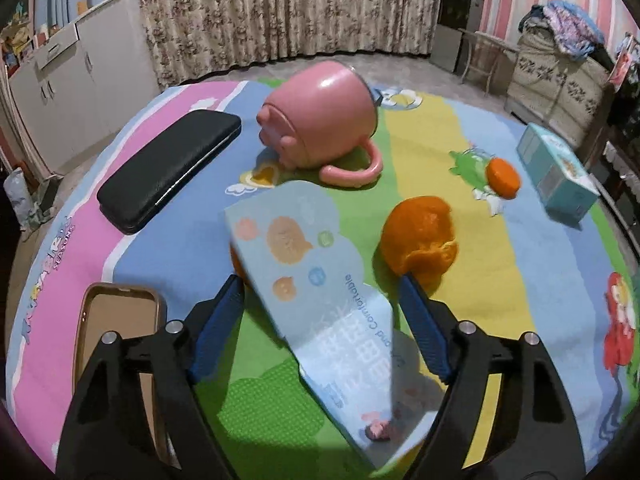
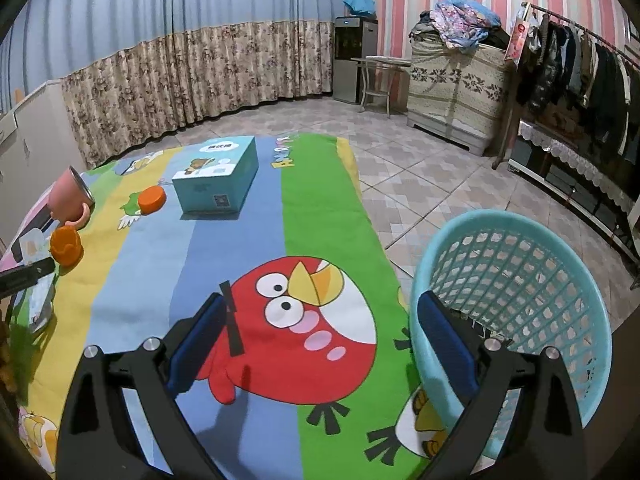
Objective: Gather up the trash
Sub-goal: 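Move both tools back over the mat toward the light-blue card, then close the left tool on the light-blue card and lift it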
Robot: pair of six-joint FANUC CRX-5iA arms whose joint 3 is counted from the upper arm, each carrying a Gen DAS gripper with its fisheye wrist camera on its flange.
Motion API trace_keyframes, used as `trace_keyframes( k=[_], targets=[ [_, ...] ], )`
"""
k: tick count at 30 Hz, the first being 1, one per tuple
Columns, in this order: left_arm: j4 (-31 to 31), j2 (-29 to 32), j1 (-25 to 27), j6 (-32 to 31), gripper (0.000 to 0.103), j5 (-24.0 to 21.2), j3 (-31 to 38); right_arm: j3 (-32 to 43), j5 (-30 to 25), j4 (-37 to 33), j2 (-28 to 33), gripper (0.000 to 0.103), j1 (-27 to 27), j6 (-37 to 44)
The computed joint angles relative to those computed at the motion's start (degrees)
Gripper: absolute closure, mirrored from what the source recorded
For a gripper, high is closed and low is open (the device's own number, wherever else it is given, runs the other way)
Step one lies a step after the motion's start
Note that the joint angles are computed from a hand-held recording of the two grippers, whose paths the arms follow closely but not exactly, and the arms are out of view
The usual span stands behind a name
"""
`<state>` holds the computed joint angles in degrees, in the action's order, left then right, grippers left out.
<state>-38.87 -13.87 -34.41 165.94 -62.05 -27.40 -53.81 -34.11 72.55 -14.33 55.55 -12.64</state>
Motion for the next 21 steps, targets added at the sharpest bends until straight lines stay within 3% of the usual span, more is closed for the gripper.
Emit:
trace_keyframes(
  k=[4, 9, 14, 17, 21],
  targets=[
    [-1.02, 0.37, 0.74, -0.46, 0.028, -0.33, 0.62, 0.56, -0.77, 0.04, 1.11, 0.009, 1.02, 0.88],
    [-2.93, 1.34, -1.06, -1.4, 0.05, -3.58, 1.58, 1.49, -2.68, -0.53, 2.7, 0.009, 3.2, 2.12],
    [-0.79, -4.54, 1.26, -3.93, 0.075, 0.23, -2.43, 1.82, -5.21, -0.1, 3.7, 0.009, 5.9, 3.23],
    [0.67, -8.67, 2.69, -5.9, 0.079, 2.13, -4.82, 2.34, -7.64, 0.19, 4.63, 0.009, 8.28, 4.02],
    [-0.09, -14.35, 1.21, -6.83, 0.08, 1.32, -6.93, 2.82, -7.62, 0.28, 4.75, 0.009, 10.06, 4.13]
  ],
)
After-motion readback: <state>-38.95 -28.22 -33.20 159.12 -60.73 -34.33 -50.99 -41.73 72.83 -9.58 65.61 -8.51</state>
